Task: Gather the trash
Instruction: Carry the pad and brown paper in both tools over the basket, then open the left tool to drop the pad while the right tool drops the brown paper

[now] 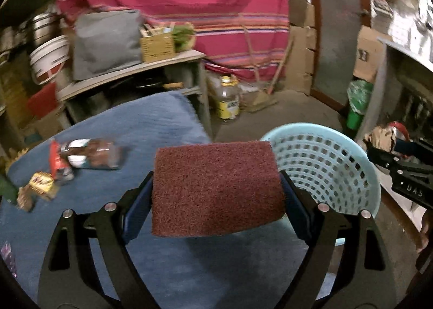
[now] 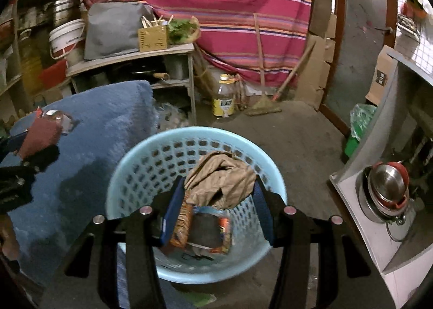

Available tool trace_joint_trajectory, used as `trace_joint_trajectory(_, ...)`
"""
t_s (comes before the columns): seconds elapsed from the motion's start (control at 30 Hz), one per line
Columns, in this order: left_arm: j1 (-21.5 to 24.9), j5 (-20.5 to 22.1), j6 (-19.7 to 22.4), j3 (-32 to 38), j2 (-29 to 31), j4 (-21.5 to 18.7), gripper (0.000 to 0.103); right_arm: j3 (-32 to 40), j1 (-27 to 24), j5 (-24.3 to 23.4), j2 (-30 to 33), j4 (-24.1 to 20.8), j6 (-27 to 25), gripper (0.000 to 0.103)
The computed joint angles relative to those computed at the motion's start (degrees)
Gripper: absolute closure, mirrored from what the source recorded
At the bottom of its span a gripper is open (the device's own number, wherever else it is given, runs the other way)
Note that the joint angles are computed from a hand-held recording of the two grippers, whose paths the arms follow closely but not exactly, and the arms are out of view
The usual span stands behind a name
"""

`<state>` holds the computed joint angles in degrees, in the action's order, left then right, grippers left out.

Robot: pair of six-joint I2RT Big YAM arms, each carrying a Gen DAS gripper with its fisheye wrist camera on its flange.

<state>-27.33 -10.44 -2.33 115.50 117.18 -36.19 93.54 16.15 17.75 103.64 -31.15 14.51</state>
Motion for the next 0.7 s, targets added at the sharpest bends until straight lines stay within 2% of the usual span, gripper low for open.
trace_joint_trajectory(0.4,-3.37,3.06,-0.85,17.54,11.94,-7.7,0.018,-0.36,-4.7,-3.95,1.2,1.04,0.21,0.053)
trace_joint_trajectory(0.57,-3.7,3.71,-0.16,22.44,14.73,-10.29,0.017,-0.25,-5.04,-4.53,1.35,1.19,0.58,0.053)
trace_joint_trajectory(0.63,-3.67,3.73,-0.11,22.82,14.84,-10.45,0.007,-0.15,-5.15,-4.6,1.46,1.02,0.45,0.053)
trace_joint_trajectory(0.7,-3.6,3.58,0.12,22.75,14.66,-10.26,0.006,0.12,-5.3,-4.57,1.75,0.68,0.43,0.053)
